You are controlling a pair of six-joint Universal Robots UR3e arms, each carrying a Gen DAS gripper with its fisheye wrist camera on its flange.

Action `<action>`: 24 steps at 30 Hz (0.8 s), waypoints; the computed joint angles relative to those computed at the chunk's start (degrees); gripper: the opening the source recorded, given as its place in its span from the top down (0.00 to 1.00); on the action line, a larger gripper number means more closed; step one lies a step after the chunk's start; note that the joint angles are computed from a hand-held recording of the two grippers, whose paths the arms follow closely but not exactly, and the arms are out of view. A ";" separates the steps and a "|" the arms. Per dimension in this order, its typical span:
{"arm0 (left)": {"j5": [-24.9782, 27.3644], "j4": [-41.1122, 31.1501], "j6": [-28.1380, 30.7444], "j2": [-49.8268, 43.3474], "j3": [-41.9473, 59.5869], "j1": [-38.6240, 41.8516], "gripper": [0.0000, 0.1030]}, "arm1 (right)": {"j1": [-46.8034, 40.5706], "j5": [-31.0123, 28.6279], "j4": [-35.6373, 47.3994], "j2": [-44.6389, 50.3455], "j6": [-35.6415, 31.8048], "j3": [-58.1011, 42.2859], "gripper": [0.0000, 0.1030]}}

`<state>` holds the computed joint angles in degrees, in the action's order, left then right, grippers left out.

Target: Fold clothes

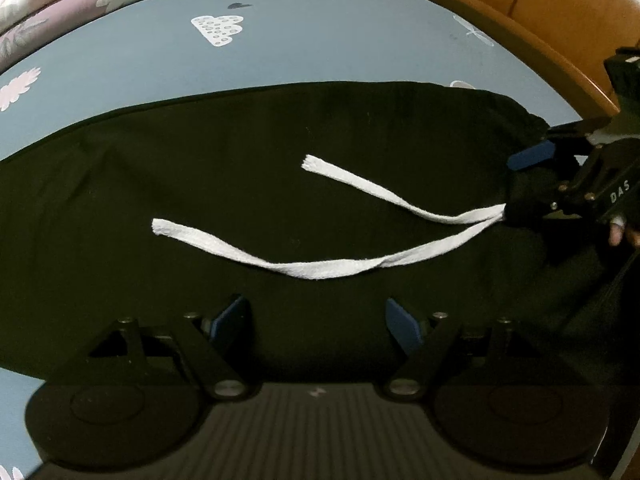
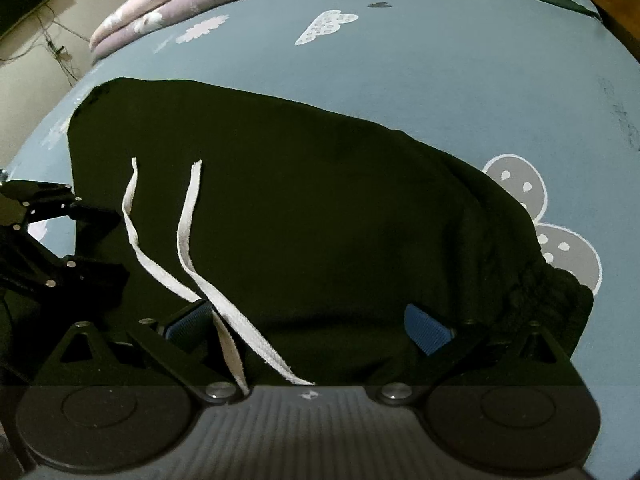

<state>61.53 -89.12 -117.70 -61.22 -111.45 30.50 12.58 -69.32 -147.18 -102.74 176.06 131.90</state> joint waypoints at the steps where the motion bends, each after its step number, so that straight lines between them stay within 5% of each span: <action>1: 0.27 0.17 -0.61 -0.19 0.24 -0.35 0.25 | 0.36 -0.12 -0.40 0.70 -0.61 -0.27 0.00; 17: -3.54 -4.06 -2.69 -1.58 8.46 -3.01 0.27 | -0.19 -6.66 17.78 -3.89 -4.75 -12.68 0.01; 24: -5.50 5.96 -7.60 -2.72 3.88 -10.34 0.29 | -4.55 -11.06 14.45 -6.95 -6.74 -11.27 0.26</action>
